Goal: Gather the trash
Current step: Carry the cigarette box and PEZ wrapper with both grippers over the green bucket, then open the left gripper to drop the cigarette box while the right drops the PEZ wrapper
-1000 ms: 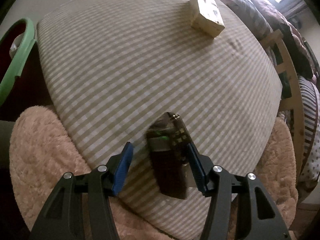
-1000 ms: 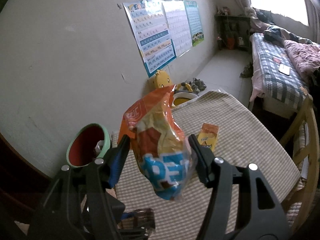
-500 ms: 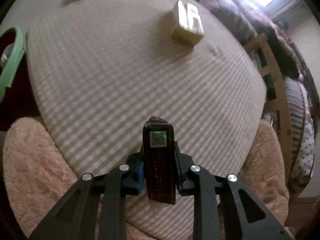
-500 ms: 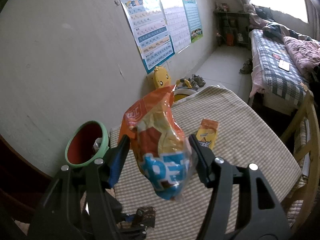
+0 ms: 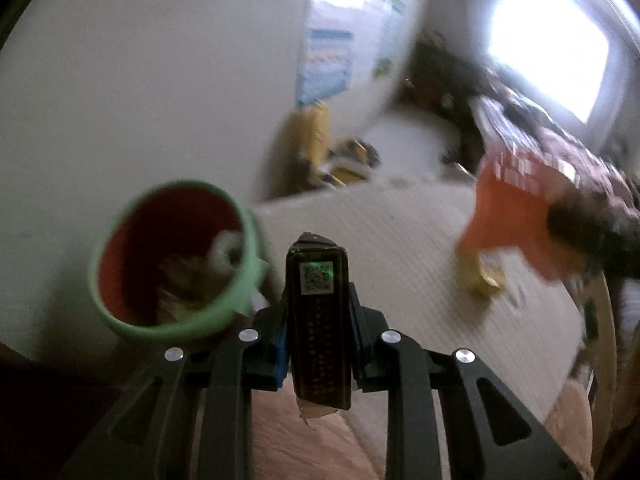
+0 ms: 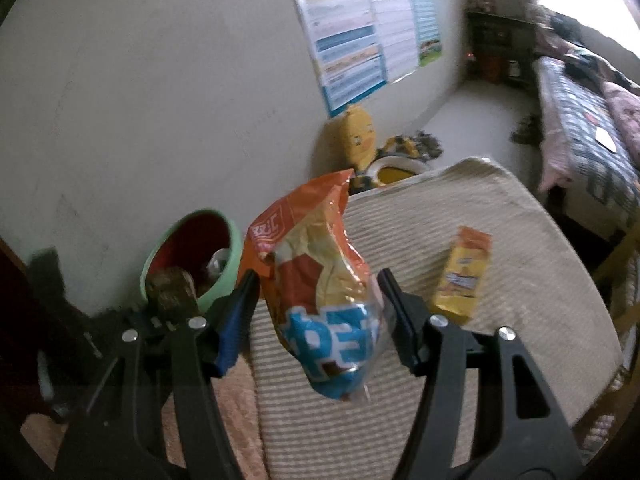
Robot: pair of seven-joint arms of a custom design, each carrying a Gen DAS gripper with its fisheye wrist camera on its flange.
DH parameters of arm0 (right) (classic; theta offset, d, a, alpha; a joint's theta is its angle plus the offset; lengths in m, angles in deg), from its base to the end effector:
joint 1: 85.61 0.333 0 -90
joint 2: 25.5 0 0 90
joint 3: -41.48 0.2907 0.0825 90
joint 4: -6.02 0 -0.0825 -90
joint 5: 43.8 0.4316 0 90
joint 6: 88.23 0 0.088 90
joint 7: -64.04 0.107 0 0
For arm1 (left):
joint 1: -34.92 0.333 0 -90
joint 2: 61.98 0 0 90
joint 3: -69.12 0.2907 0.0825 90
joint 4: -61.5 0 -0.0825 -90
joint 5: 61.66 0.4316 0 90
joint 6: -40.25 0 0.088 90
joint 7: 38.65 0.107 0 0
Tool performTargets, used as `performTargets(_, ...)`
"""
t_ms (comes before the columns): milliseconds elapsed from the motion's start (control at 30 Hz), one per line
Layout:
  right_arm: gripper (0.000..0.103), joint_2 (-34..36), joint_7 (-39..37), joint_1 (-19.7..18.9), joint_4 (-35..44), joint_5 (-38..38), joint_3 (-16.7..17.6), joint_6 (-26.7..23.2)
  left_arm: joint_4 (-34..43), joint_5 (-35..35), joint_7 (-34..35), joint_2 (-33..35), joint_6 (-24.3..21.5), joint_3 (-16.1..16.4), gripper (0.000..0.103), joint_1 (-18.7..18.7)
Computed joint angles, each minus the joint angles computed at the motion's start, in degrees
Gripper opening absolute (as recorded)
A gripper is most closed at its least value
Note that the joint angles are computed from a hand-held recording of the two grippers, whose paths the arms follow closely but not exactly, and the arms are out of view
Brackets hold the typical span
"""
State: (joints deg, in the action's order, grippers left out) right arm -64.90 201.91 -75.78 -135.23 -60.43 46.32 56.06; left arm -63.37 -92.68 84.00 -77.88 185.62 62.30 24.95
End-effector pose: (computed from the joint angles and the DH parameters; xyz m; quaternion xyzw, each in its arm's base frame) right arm 0.4396 0.1225 0.5809 -0.5077 0.7713 -0.2289 0.3082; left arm 0.5452 -0.1625 0.5365 -0.4675 0.8066 -0.3402 0.1229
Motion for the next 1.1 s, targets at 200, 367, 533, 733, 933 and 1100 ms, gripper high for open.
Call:
performTargets(200,0.059,14.4,-5.9,5.5,7.6,7.9,-3.5,6.1,8.6,0.4,-2.8,8.5,2.9,1.2,0.021,3.3)
performTargets(367,0.059,30.3,-12.3,7.0,21.3,14.3,-4.2,7.1,17.3,2.8,-5.8,17.4,5.0,0.9,0.021,6.3)
performTargets(533,0.059,43.5,-17.9,5.8,36.0,16.7,-2.4,1.2,24.9,6.3,-8.5,24.5,5.0,0.2,0.022,8.5)
performTargets(733,0.071,50.7,-21.5,4.8,44.4,17.1,-1.0,-0.2,29.0,8.5,-10.7,28.5,6.2,-0.8,0.043,9.7)
performTargets(933,0.086,45.9,-15.0,5.3,38.7,10.3,-2.1,4.3,24.5,5.0,-7.6,24.6,12.9,-2.1,0.087,10.0)
performTargets(1100,0.088,34.5,2.1,4.7,27.6,-10.2,-2.3,6.4,18.6,7.2,-9.7,17.9,20.3,-2.3,0.095,7.7)
